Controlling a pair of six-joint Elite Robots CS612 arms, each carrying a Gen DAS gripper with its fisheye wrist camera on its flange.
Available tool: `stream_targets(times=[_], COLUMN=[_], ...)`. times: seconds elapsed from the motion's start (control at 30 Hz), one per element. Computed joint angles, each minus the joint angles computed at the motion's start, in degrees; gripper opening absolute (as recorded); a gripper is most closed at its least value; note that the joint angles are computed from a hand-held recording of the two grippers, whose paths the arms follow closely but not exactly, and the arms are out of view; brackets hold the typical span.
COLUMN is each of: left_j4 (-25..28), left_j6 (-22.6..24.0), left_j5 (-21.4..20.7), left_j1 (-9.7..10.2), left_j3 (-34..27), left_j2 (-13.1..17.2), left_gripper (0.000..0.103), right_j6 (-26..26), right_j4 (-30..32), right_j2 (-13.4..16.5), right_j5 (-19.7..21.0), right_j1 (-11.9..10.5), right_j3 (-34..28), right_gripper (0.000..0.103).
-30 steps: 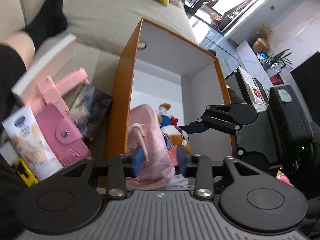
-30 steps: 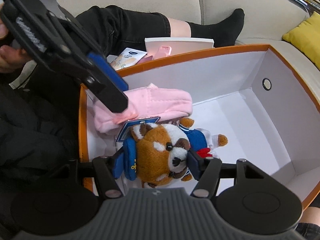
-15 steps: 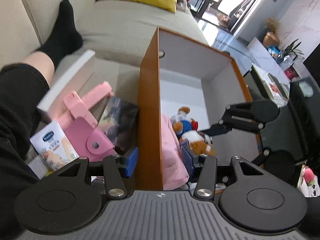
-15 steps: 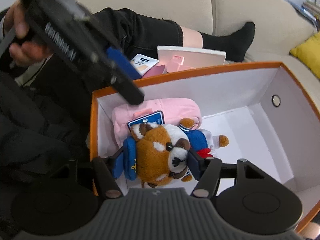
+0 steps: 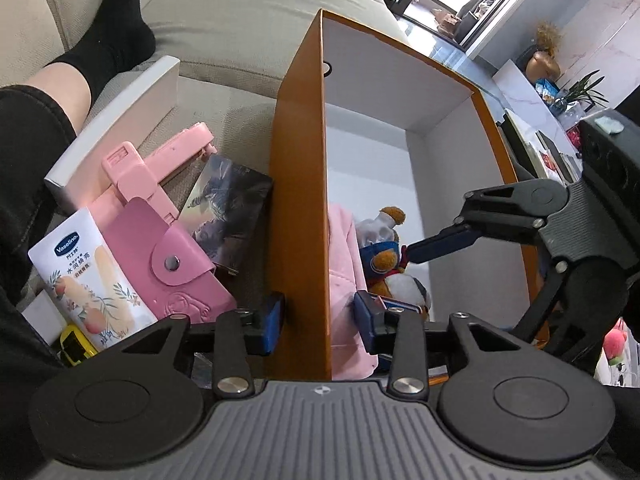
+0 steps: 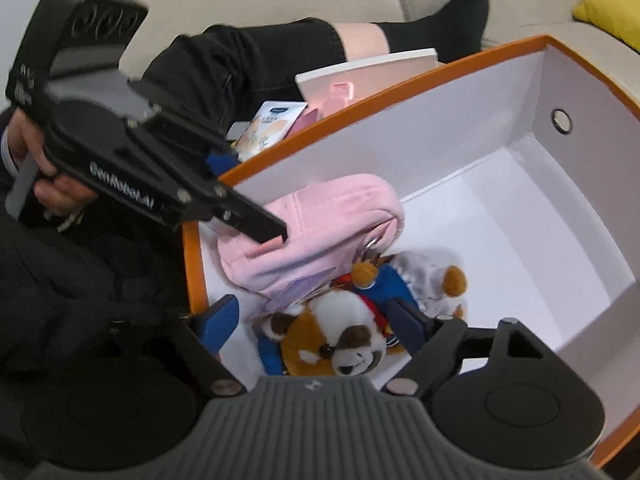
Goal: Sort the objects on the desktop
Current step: 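Open the left gripper to drop the bag while the right gripper releases the bear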
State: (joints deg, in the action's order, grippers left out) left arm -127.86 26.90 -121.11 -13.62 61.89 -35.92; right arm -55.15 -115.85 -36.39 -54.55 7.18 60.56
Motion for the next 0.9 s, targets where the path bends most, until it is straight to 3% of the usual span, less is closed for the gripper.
stream_targets(times=[0.13,0.27,0.33,0.47,0.6,0.73,0.83,0.9], left_j4=[0.40,1.21,1.12,1.51,2.49,3.16,2.97,6.25], left_j6=[-0.19,-1.00,-1.06,-1.65,-3.22,-5.38,-5.67,-4.42], left_j5=[-0.32,-1.00,-1.02,-1.28,-2.57,-4.08,-4.46,-6.14], left_j1=[0.12,0.32,0.30,0.38,0.72,0.99,0.82,0.73], left_j3=[-0.20,-0.59,-0.59,-0.82,-1.58,-2.37,-2.02,-2.68], left_j2=[0.09,0.27,0.29,0.45,0.99,1.52,1.34,1.55], left_gripper=[0.042,0.041,0.040,0.039,0.037,0.036,0.036,0.036], right_j6=[1.66,-0.57,-3.10,-7.44,-10.14,-10.13,-11.39,-13.44], right_j4=[0.31,-3.10,-2.55,-7.11,-8.02,-3.40,-3.24,-2.77], right_j2=[-0.37,-1.21,-1.24,-1.49,-1.34,-0.26,-0.58,-1.06], right_j5=[-1.84,-8.58,-10.89,-14.65,-12.93,-10.79,-12.18,-14.48], right_j1=[-0.03,0.61,0.85,1.72,1.85,1.80,1.97,2.06], right_j3=[-0.42,0.93,0.90,2.96,3.15,0.40,0.37,0.50], right_gripper=[0.078,0.054,0.052,0.051,0.049,0.044,0.044,0.044])
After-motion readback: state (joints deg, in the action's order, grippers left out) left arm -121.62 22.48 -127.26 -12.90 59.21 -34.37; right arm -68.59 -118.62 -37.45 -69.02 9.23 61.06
